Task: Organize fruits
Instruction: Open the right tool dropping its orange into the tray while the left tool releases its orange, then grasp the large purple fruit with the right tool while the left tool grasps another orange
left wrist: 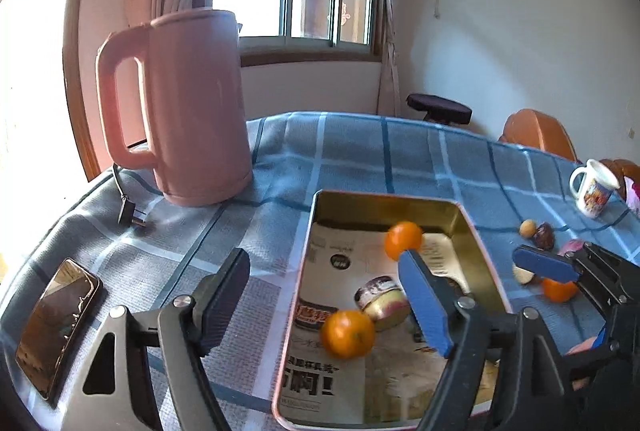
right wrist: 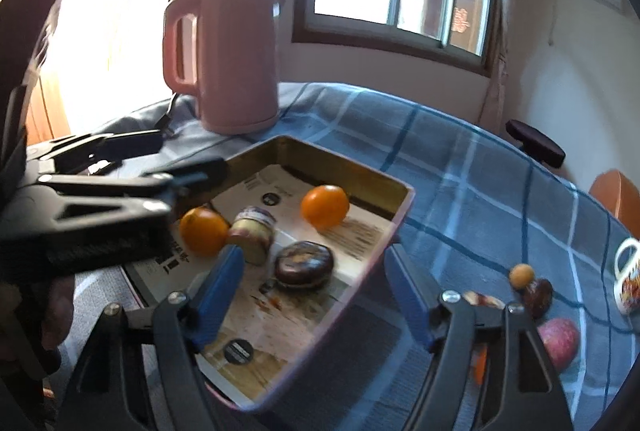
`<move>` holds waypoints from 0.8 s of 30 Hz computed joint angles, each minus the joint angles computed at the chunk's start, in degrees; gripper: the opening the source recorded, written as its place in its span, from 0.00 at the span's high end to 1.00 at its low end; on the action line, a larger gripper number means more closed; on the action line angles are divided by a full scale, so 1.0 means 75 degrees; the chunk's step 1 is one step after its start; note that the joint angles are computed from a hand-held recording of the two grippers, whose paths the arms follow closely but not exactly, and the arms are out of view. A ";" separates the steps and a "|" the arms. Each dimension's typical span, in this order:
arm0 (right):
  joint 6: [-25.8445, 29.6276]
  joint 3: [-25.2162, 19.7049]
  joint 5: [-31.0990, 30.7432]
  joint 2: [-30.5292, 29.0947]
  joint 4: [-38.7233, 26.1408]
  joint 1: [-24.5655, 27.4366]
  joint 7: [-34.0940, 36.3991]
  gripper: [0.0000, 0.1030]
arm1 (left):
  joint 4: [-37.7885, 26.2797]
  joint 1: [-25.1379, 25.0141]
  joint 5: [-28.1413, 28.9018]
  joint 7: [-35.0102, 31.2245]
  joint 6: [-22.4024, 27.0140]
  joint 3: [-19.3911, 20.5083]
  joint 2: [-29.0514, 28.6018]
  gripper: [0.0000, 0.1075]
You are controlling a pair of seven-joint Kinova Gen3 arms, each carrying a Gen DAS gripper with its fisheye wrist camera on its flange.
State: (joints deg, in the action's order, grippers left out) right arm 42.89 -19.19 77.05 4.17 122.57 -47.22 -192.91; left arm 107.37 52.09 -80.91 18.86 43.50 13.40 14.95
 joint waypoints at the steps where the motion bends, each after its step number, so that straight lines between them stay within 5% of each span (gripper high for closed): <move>1: 0.0050 -0.0004 -0.0027 -0.0129 0.0100 -0.0002 -0.0087 0.26 | -0.0037 0.0070 -0.0046 0.0065 0.0068 0.0024 0.0005 0.27; 12: 0.1733 -0.0779 -0.1521 -0.1945 0.1637 0.0405 -0.0923 0.18 | -0.1396 0.0855 0.0391 -0.1136 -0.0082 0.0025 0.0904 0.27; 24: 0.0970 -0.0815 -0.2251 -0.3063 0.2270 0.1751 -0.0883 0.18 | -0.3016 0.1562 0.1397 -0.2851 -0.0035 -0.0722 0.1907 0.27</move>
